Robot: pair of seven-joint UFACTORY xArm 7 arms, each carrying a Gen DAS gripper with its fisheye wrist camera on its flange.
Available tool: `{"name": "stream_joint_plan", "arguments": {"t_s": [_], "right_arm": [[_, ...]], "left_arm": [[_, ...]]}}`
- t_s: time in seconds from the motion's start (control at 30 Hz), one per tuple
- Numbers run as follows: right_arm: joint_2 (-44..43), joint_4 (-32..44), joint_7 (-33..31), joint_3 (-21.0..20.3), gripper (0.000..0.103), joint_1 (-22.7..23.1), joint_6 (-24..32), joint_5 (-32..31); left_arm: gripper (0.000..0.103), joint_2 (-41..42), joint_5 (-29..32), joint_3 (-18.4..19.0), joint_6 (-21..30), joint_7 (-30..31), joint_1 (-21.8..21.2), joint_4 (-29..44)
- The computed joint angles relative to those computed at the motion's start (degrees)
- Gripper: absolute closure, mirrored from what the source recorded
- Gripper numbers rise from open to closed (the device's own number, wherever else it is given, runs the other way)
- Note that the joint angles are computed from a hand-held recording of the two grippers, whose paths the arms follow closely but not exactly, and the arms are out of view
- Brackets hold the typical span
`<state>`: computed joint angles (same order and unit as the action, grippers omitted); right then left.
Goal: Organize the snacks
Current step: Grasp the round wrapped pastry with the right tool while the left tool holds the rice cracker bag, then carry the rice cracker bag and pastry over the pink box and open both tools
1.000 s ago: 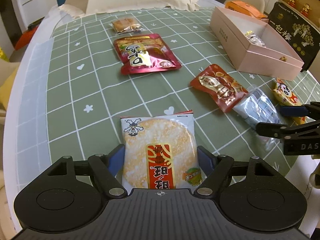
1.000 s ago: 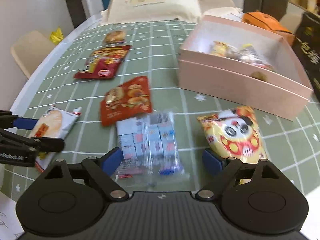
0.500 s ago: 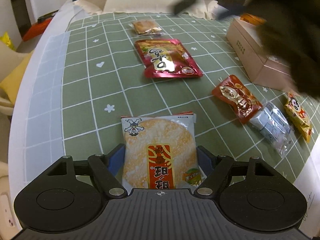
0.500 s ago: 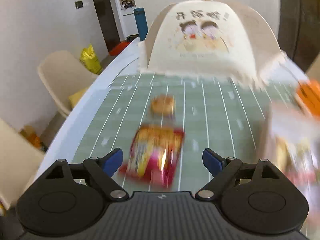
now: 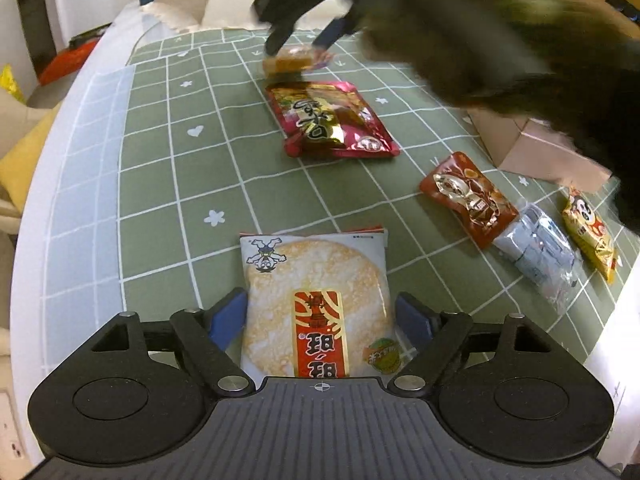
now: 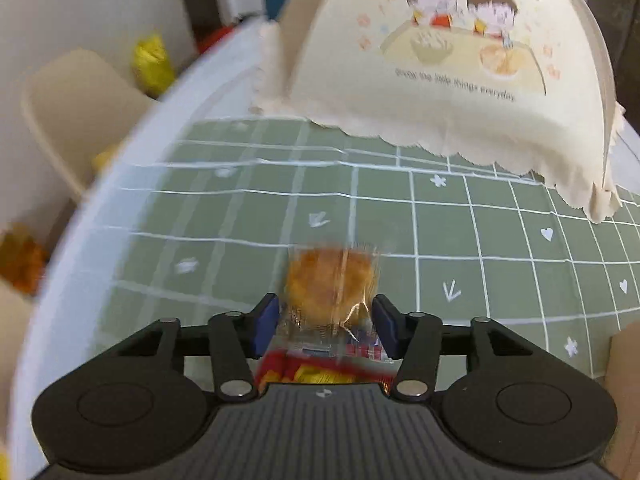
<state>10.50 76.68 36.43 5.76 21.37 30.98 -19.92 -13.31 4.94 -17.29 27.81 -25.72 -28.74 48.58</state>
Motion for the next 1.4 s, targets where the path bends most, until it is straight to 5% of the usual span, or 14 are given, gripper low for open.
{"name": "stream_joint_plan", "arguments": {"t_s": [0.1, 0.23, 0.43, 0.53, 0.63, 0.8, 0.9, 0.97, 1.0, 1.03, 1.13, 1.27, 1.4], "right_arm": [[-11.5, -11.2, -8.2, 2.1, 0.091, -2.0, -3.9, 9.4], [-30.2, -27.2, -14.5, 2.6, 0.091, -2.0, -3.9, 17.7], [-48.5, -40.5, -14.2, 6.4, 0.086, -4.5, 3.0, 16.5], [-48.2, -40.7, -11.6, 8.7, 0.058, -6.7, 3.3, 14.8], [-44.1, -38.8, -8.8, 10.1, 0.04, -8.1, -1.4, 13.8], [-27.9, -26.8, 2.6, 17.8, 0.03, -16.2, -6.6, 1.1], [-15.5, -16.0, 12.1, 22.3, 0.025, -19.7, -1.3, -11.7], [-9.6, -10.8, 12.3, 21.6, 0.034, -18.4, 3.1, -13.2], [-8.8, -10.1, 10.9, 21.0, 0.053, -17.7, 3.9, -11.5], [-9.1, -10.3, 10.5, 20.3, 0.058, -17.0, 4.4, -10.9], [-16.2, -17.1, 1.0, 16.8, 0.068, -15.3, -0.2, 0.8], [-29.6, -28.3, -10.4, 8.6, 0.073, -8.4, -1.8, 15.9], [-47.0, -40.2, -9.7, 6.7, 0.073, -5.6, 1.5, 17.5]], "left_arm": [[0.012, 0.8, 3.3, -1.4, 1.0, -1.8, 0.6, 0.9], [0.01, 1.9, 9.5, -3.1, 2.9, -4.9, 1.0, 2.2], [0.016, 1.4, 9.6, -2.1, 3.3, -5.0, -0.1, 1.8], [0.022, 0.6, 9.6, -1.9, 3.7, -6.3, 0.2, 1.4], [0.022, 0.2, 9.2, -1.7, 3.8, -6.3, 0.4, 1.2], [0.021, 0.4, 9.9, -2.1, 3.9, -6.8, 0.6, 1.4], [0.02, 0.5, 9.0, -1.7, 3.8, -6.5, 0.4, 1.4], [0.019, 0.4, 8.6, -1.6, 3.3, -6.5, 0.3, 1.2], [0.018, 0.3, 8.2, -1.5, 2.8, -6.3, 0.2, 0.9], [0.016, 0.3, 8.1, -1.5, 2.5, -6.4, 0.3, 0.8], [0.012, 0.9, 9.1, -2.0, 2.2, -7.3, 0.6, 1.1], [0.008, 2.4, 11.3, -2.7, 3.1, -8.7, 0.6, 2.6], [0.022, 1.9, 9.1, -2.5, 0.4, -6.2, -0.3, 1.8]]}}
